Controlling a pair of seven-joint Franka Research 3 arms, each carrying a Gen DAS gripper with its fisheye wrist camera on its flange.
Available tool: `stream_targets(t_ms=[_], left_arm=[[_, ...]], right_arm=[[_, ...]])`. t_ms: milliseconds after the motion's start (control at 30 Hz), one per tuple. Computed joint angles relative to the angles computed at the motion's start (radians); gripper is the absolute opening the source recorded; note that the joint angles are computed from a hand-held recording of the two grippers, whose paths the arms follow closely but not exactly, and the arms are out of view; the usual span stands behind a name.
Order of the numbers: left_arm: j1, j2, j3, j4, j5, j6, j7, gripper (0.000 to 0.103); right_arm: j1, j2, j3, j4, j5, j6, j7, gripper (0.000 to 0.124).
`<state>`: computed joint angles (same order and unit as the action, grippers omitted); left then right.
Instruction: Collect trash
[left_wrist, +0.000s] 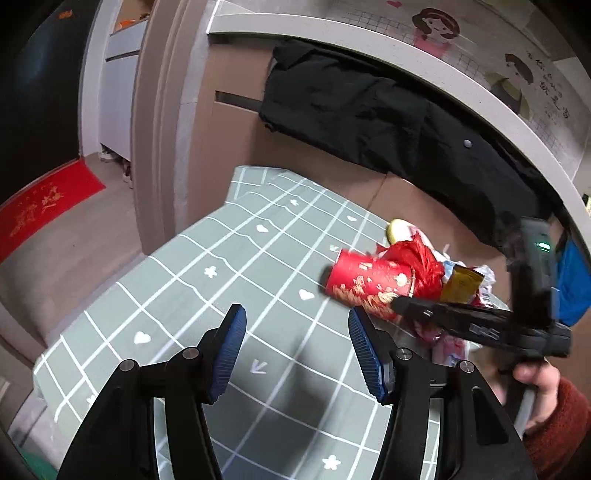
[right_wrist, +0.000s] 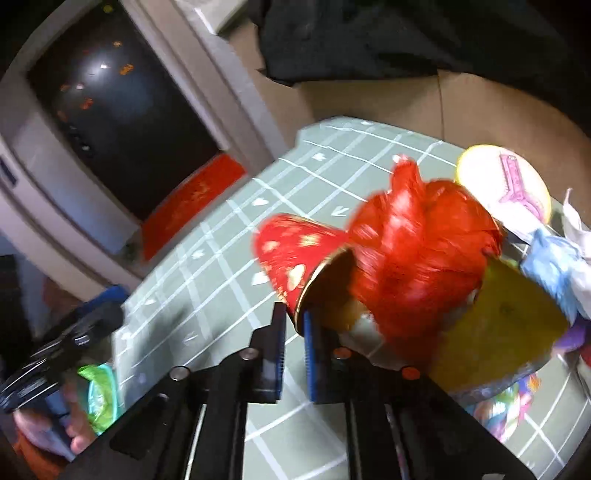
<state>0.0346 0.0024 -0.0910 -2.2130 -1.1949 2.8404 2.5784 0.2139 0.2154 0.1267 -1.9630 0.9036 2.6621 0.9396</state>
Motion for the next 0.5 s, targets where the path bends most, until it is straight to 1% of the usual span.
stream_targets(t_ms=[67, 133, 200, 300, 333, 433, 467, 500], left_arm=[[-0.004, 0.001, -0.004, 0.004, -0.017, -0.021, 0.006, 0.058], [-0.007, 0.004, -0.008, 0.012, -0.032, -0.057, 0.011, 0.058], [-0.014, 0.011, -0.015, 0.026, -0.047, -0.104, 0.022, 0.058], [-0.034, 0.024, -0.035, 0.047, -0.047, -0.133, 0.023, 0.058], [-0.041, 0.030, -0.042, 0.055, -0.045, -0.142, 0.022, 0.058], [-0.066, 0.059, -0.067, 0.091, -0.030, -0.164, -0.003, 0.058], [-0.079, 0.076, -0.079, 0.108, -0.006, -0.150, -0.033, 0.058], [-0.089, 0.086, -0.088, 0.115, 0.016, -0.122, -0.065, 0.058]], right_arm=[[-0.012, -0.092, -0.003, -0.084, 0.027, -0.021, -0.056, 0.007], [-0.019, -0.192, -0.027, -0.174, 0.051, -0.064, -0.095, 0.006], [-0.008, -0.304, -0.054, -0.282, 0.019, -0.050, -0.088, 0.005], [-0.007, -0.455, -0.115, -0.414, 0.002, -0.044, -0.097, 0.005], [-0.013, -0.502, -0.132, -0.453, -0.009, -0.028, -0.089, 0.005], [-0.048, -0.586, -0.136, -0.541, -0.114, 0.067, -0.005, 0.005], [-0.065, -0.603, -0.140, -0.566, -0.151, 0.090, 0.026, 0.005], [-0.075, -0.615, -0.156, -0.582, -0.170, 0.096, 0.046, 0.005]])
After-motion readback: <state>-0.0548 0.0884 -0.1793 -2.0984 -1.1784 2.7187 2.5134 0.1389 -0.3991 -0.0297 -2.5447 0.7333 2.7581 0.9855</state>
